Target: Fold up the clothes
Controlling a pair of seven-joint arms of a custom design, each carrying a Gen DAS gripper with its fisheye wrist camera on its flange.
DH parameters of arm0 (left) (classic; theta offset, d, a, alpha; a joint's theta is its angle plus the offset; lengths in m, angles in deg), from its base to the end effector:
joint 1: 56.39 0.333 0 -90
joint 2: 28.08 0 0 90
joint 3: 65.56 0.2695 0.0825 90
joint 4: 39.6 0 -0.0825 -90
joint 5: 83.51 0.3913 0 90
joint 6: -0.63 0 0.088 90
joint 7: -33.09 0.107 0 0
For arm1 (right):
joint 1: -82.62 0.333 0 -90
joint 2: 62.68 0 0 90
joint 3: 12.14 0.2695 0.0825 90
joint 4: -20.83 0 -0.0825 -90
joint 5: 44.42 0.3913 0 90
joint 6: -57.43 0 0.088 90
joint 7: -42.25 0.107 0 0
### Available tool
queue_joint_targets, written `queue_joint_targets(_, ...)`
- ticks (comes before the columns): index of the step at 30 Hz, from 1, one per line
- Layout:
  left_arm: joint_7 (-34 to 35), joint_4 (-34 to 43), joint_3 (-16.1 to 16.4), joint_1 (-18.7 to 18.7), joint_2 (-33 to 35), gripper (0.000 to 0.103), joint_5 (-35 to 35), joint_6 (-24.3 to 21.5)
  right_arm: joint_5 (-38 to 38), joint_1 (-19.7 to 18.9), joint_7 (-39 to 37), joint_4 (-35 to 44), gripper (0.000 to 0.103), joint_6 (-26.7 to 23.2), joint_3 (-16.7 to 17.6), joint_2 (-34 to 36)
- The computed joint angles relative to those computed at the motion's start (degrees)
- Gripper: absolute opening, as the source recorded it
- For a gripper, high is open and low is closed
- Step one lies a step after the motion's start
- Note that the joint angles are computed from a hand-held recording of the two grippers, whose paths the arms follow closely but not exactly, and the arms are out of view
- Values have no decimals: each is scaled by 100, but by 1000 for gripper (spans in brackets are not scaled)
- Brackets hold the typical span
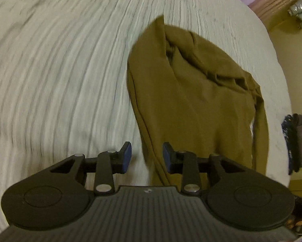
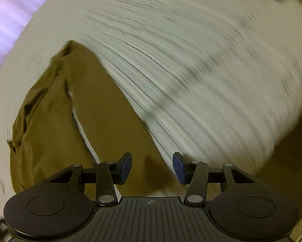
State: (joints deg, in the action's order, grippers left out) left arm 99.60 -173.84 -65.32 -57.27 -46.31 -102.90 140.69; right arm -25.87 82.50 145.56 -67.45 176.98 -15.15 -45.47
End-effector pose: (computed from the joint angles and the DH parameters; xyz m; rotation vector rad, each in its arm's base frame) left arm 0.5059 -0.0060 0.4555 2.7031 -1.4030 0.7688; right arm 0.6697 -0.0172 0.4611 -1.5212 2.3156 0.0865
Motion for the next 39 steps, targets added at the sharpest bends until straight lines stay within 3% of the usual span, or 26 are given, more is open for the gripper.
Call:
queue_joint_targets(4,-126,-81,-76,-46,-83,32,23,170,301,-45,178,-702,49,438,-15,-231)
queue_joint_targets(7,-467,-227,-213,-90,-171,32,172,358,408,-58,142,-771,46,676,1,-112)
queue_joint_targets(8,-595,-277,-250,-121,-206,32,207,423,366,-55,89,-695,11,651,4,-58)
queue_joint_targets(9,-676,-288,-265,-175,-219,32,212,462,373,-75,-71,-580,0,601,25,4)
queue_joint_targets(14,-1118,-217,-516,-339,-223,36,769,510,3,-118,-1075,-267,0,1236,-48,32)
queue_joint_targets(18,-1500,83,-686,-492,220,41,1072,753,-1301,81,-589,347,0,1975,-493,421)
queue_joint_targets(20,-1908,301,-805,-496,534,47,1300,827,-1534,5,-411,895,1,1852,-558,793)
queue_joint_targets(22,-2316,604,-895,-497,911,50,1555,780,-1431,-187,-453,1809,5,1201,-475,1373)
queue_joint_targets(23,-2563,791,-941,-482,1111,50,1762,637,-1444,-214,-424,2082,28,1004,-460,1548)
queue_joint_targets(24,-2849,1000,-983,-467,1306,50,2019,431,-1484,-211,-383,2192,59,934,-453,1631)
queue_joint_targets(25,-3062,1136,-999,-470,1439,49,2210,298,-1517,-194,-396,2102,67,983,-436,1585)
queue_joint_targets(27,-3333,1365,-1000,-487,1619,36,2506,-42,-1576,-144,-472,1712,68,1244,-402,1368)
queue_joint_targets(29,-3201,1521,-972,-498,1681,1,2645,-385,-1794,-26,-488,1459,68,1337,-455,1229)
queue_joint_targets(31,-2984,1348,-908,-460,1457,1,2730,-322,-1913,24,-526,1430,68,1360,-463,1227)
queue_joint_targets(34,-2964,1052,-825,-264,925,1,3529,-408,-1979,54,-579,1746,68,1312,-448,1456)
queue_joint_targets(39,-3321,992,-666,544,461,1,5409,-898,-1897,29,-827,2572,68,1258,-342,1977)
